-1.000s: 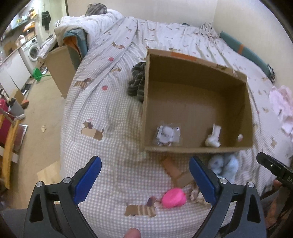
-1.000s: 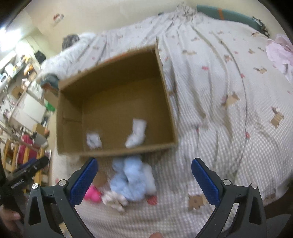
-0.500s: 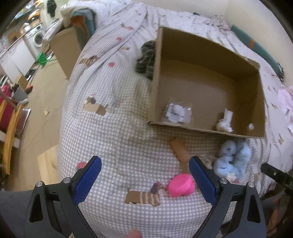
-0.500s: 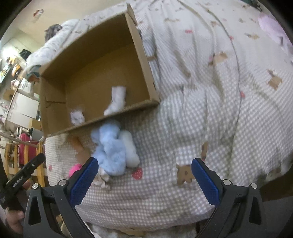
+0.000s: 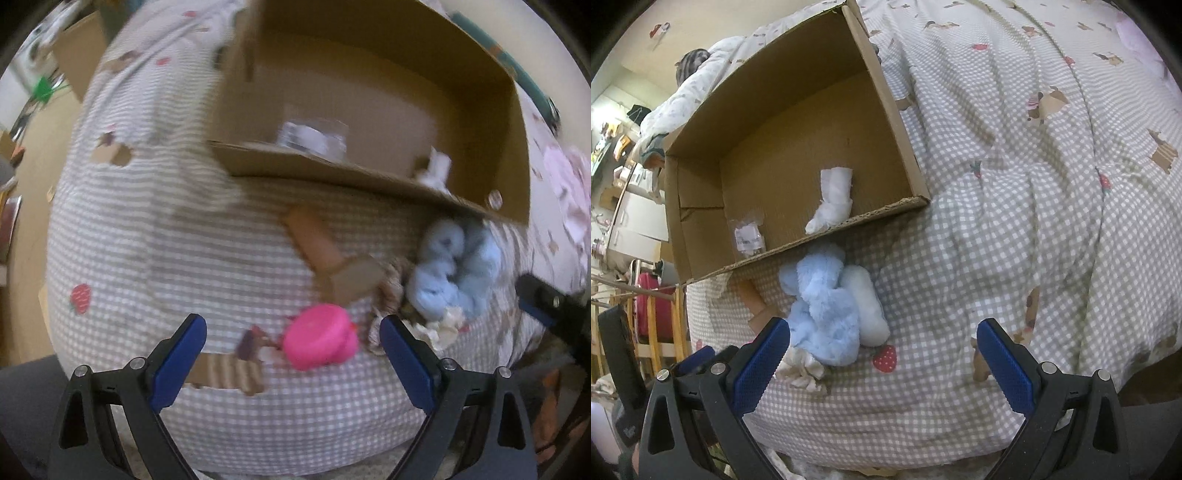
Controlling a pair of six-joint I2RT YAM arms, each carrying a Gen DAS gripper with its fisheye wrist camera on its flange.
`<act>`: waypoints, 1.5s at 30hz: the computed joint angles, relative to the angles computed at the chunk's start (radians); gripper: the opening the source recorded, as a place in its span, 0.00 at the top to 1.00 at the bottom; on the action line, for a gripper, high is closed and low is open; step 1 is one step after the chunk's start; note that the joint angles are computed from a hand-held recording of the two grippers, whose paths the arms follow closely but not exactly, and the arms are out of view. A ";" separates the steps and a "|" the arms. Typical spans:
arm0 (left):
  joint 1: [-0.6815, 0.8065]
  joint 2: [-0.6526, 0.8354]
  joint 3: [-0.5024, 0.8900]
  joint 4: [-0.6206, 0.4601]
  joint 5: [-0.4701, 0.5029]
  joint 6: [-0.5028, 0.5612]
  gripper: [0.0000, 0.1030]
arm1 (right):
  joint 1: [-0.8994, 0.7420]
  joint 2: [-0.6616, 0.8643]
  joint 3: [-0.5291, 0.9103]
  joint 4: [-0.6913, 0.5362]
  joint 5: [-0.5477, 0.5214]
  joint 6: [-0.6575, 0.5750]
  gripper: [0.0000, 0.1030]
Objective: Organize soft objects
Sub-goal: 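Move the right gripper back toward the blue fluffy plush, then grasp the blue plush with the right gripper while the left gripper grasps the pink toy, then carry plush and pink toy into the box and open both grippers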
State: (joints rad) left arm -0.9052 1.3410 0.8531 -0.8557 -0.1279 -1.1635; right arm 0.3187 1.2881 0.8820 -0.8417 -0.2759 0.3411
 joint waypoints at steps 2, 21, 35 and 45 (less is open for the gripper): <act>-0.005 0.035 0.011 0.010 0.012 0.013 0.21 | -0.001 0.012 0.003 0.003 -0.001 -0.001 0.00; -0.040 -0.033 0.010 -0.015 0.073 -0.012 0.81 | 0.164 0.232 0.081 0.103 -0.038 0.101 0.00; -0.048 -0.161 0.040 -0.162 0.010 -0.031 0.81 | 0.294 0.420 0.189 0.104 0.091 0.100 0.47; -0.077 -0.173 0.093 -0.230 -0.066 -0.041 0.81 | 0.215 0.246 0.100 0.114 0.047 0.069 0.64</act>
